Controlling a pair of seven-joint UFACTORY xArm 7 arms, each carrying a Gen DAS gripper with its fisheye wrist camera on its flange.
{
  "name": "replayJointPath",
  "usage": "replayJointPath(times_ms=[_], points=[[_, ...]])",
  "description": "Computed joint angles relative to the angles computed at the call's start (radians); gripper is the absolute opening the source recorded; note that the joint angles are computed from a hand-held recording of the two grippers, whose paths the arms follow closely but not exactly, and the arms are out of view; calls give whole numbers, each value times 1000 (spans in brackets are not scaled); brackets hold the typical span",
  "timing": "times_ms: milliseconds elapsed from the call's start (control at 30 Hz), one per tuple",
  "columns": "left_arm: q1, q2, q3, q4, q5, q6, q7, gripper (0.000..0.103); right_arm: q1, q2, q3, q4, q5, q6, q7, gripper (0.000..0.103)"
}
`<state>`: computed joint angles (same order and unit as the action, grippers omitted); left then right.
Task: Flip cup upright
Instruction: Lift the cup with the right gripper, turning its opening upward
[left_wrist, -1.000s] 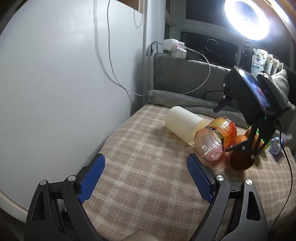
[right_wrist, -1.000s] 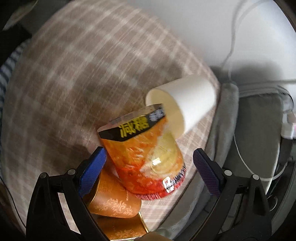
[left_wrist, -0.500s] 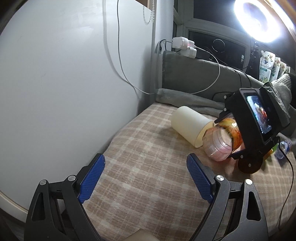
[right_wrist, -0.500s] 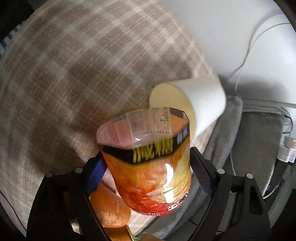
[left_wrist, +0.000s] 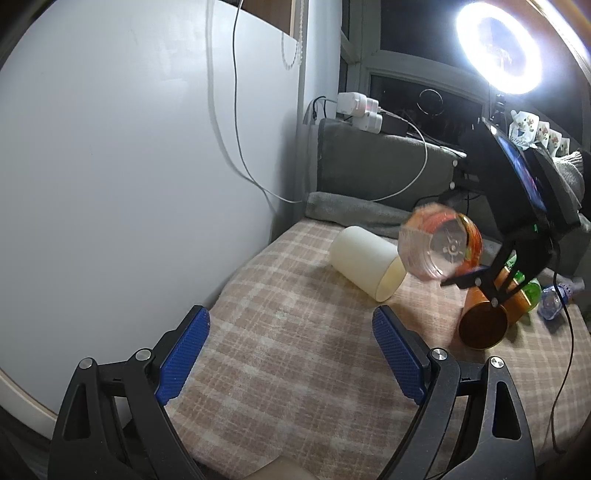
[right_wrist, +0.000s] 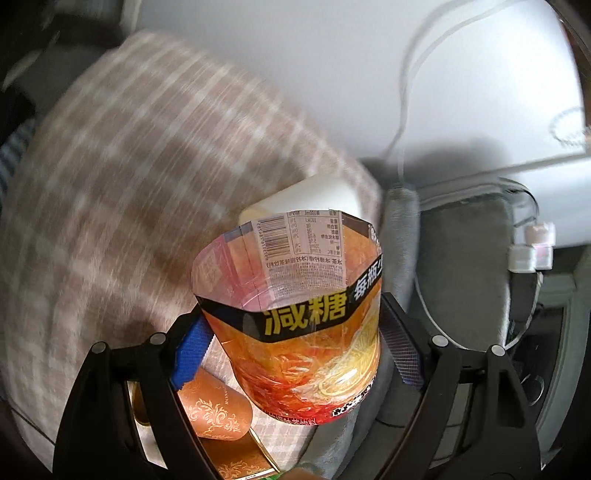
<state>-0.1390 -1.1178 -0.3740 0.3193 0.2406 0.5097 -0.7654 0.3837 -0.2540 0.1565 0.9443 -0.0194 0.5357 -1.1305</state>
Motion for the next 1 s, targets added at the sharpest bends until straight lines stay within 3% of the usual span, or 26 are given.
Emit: replayJointPath(times_ms=[333,600,1000], points=[[-30,-56,-15,15,1,32,4,90,20,-118,-53,5,196,116,67,86],[-79,-86,-30,19,-16,39,14,90,-6,-248,-97,-59,279,243,172,86],[-173,-50,-51,39,-57,9,29,90,-110,-454,-172,-209,378,477,514,86]])
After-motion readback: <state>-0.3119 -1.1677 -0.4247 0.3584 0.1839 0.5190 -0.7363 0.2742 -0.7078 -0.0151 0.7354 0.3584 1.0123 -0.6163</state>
